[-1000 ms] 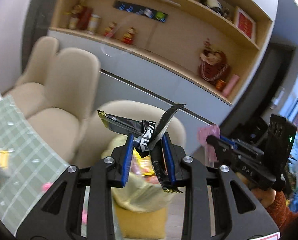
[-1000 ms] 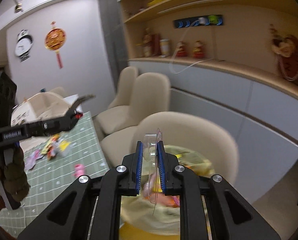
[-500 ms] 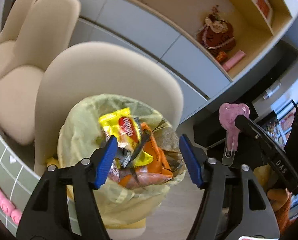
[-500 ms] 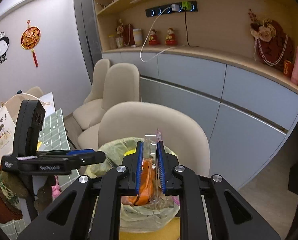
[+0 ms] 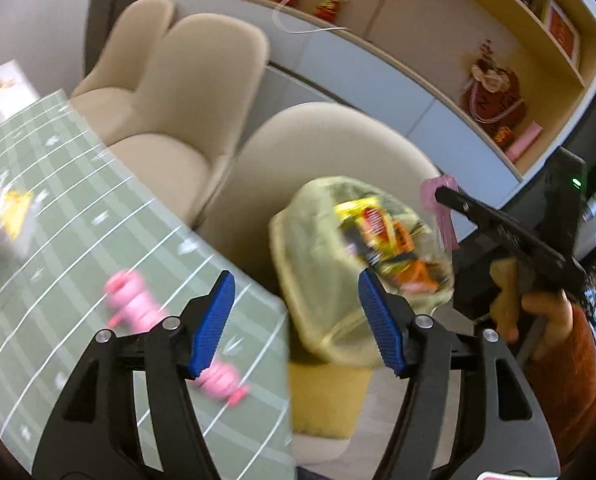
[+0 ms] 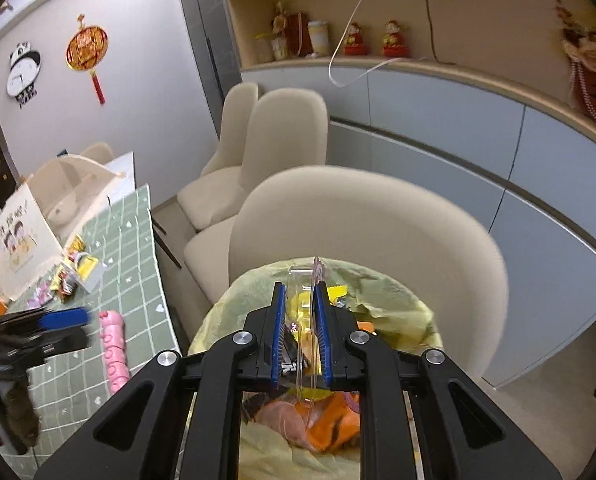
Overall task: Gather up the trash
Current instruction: 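Carry the black wrapper and pink card over the bin and open both tools, then move the right tool back to the table and grasp the red snack wrapper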
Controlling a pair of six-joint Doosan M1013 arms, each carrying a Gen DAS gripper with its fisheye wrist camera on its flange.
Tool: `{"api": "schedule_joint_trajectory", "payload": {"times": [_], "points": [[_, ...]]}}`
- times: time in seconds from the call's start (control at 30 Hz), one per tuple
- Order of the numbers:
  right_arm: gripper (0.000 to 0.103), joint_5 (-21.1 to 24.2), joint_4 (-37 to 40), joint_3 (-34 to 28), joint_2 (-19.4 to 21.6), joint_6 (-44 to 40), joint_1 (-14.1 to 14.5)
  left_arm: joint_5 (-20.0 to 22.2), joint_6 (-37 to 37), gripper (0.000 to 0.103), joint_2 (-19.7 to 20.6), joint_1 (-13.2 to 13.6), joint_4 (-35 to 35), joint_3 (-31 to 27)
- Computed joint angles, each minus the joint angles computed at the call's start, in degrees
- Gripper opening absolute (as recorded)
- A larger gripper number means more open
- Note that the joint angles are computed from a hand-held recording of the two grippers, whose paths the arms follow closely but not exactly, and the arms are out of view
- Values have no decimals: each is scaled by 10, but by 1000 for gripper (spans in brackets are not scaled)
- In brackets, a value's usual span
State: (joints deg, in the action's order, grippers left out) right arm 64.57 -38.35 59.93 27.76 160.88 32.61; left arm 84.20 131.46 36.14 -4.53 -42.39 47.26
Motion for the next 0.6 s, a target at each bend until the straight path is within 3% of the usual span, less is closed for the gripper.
{"api": "schedule_joint_trajectory", "payload": {"times": [0.13, 0.17, 0.2, 0.23, 0.6], "points": [[18, 28, 9, -18, 17, -21, -2, -19, -14, 61, -5, 30, 24, 15], [25, 37, 11, -23, 21, -27, -2, -26, -18, 61, -6, 37, 30, 18], [39, 41, 13, -24, 23, -29, -2, -32, -25, 61, -7, 44, 36, 21], [42, 39, 13, -24, 24, -30, -1, -42, -33, 61, -8, 52, 44, 24], [43, 42, 5, -86, 59, -60, 23, -137, -120, 61, 4, 121, 106, 23]]}}
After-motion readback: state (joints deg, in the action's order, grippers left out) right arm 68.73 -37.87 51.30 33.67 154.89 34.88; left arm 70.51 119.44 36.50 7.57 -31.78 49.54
